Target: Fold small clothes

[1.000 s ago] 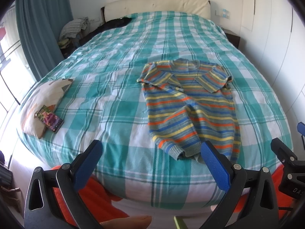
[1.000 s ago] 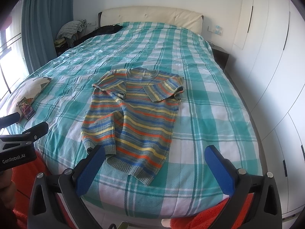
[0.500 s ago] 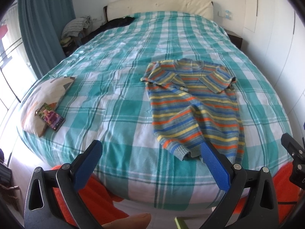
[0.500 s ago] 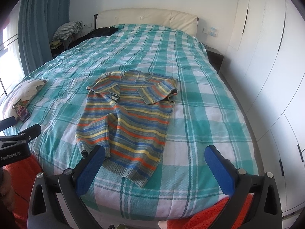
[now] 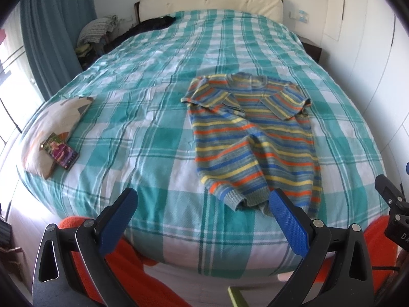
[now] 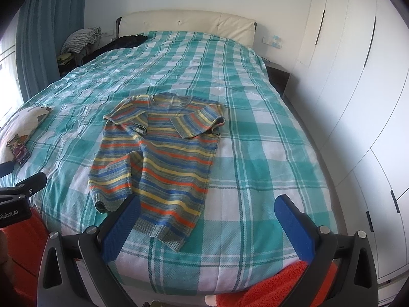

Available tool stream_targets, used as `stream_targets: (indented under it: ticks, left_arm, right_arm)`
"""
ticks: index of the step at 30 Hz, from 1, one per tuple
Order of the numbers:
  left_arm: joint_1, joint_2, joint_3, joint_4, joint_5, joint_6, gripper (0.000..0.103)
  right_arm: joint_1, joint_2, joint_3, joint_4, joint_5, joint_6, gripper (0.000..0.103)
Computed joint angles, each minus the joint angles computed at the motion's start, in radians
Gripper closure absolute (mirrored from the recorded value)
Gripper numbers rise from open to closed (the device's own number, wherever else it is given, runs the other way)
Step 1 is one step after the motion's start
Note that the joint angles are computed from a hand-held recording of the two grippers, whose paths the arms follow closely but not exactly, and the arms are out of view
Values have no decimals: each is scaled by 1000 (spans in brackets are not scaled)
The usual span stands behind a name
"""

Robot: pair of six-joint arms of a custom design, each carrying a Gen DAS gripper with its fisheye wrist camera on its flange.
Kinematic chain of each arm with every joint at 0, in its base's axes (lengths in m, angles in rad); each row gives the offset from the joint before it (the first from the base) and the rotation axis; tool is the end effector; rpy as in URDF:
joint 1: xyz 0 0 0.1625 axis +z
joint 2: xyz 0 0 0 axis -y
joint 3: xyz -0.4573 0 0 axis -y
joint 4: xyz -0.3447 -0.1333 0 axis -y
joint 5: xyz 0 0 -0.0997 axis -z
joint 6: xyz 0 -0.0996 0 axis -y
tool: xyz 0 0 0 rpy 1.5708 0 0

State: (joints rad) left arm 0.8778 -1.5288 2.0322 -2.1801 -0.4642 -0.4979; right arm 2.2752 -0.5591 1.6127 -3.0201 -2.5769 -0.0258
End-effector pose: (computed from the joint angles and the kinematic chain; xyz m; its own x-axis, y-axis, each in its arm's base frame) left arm -0.1004 -0.4690 0.4193 -0.6591 -0.1780 -0.7307 0.3648 0.7740 -0.5175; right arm 0.4718 -0.4792 0.0947 -0.6030 -0.1165 0.7892 -0.6133 0.7003 -0.3652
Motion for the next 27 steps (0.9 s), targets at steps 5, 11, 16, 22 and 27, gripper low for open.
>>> stream_targets:
  ticks: [5, 11, 16, 22, 27]
  left_arm:
    - [7, -1, 2, 0, -7, -5, 0]
    - [18, 0, 0, -15, -20, 37, 0]
    - [181, -7, -39, -80, -186, 111, 0]
    - [385, 50, -66, -172, -442, 169, 2]
    - [441, 155, -129, -223, -623, 235, 2]
  right_arm:
    - [0, 1, -1, 5, 0, 5, 0]
    - [1, 1, 0, 2, 2, 3, 0]
    - [-54, -34, 73, -70, 62, -20, 0]
    - [-190, -76, 202, -92, 165, 10, 0]
    - [-305, -84, 241, -39, 538, 68, 6]
